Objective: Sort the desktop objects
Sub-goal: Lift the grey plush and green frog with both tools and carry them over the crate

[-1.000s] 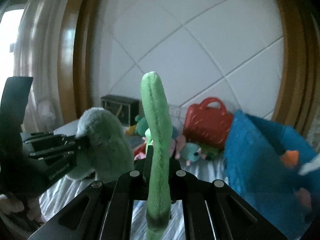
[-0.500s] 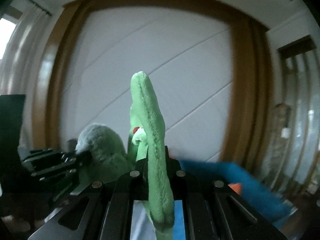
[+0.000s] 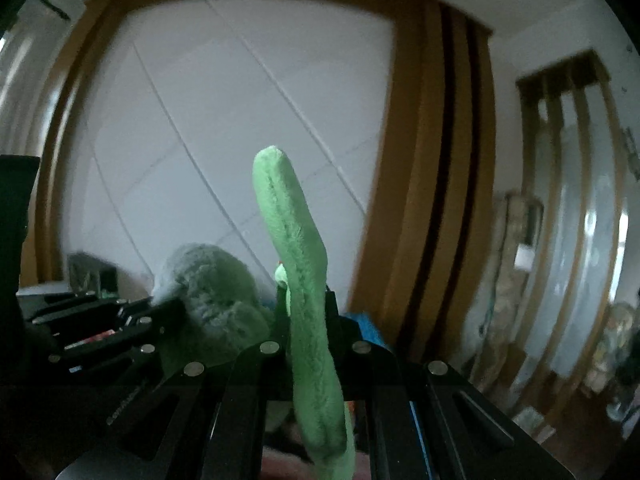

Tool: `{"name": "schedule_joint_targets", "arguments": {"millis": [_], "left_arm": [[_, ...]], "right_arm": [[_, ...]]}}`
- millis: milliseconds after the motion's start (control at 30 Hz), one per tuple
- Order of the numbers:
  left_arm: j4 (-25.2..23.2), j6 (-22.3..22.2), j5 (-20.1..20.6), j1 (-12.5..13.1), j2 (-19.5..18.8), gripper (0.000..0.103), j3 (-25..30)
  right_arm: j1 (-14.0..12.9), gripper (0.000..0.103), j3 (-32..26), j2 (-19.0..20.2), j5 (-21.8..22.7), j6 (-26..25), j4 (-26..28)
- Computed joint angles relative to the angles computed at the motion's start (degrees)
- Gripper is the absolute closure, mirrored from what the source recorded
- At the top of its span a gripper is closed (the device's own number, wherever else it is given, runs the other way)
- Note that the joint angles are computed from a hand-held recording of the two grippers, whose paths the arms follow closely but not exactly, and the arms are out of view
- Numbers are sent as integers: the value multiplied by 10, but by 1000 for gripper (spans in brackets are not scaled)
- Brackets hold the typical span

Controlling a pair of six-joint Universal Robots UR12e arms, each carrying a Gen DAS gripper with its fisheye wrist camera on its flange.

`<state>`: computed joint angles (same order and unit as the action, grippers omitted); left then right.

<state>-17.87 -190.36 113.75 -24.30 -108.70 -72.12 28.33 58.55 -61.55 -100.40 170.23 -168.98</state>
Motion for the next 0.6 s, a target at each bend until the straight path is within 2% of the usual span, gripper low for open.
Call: {"name": "schedule_joint_targets", "arguments": {"millis": [100, 233, 400, 500, 567, 600], "left_arm": [[-82, -28, 13, -4, -26, 99, 31], [-207, -71, 15, -5, -48, 99, 68], [-279, -110, 13, -7, -60, 99, 84], [-319, -120, 6, -6, -63, 97, 91], [-335, -125, 6, -9, -64, 95, 94], [-343, -126, 4, -11, -64, 88, 96]], "right_arm": [[-27, 97, 13, -1, 36, 20, 40], [-43, 97, 34, -3, 47, 34, 74], [-69, 97, 51, -4, 94, 70, 143], [-75, 96, 56, -5, 104, 79, 176], [-77, 92, 55, -7, 97, 86, 196], [-77, 82, 55, -8, 94, 88, 202]]}}
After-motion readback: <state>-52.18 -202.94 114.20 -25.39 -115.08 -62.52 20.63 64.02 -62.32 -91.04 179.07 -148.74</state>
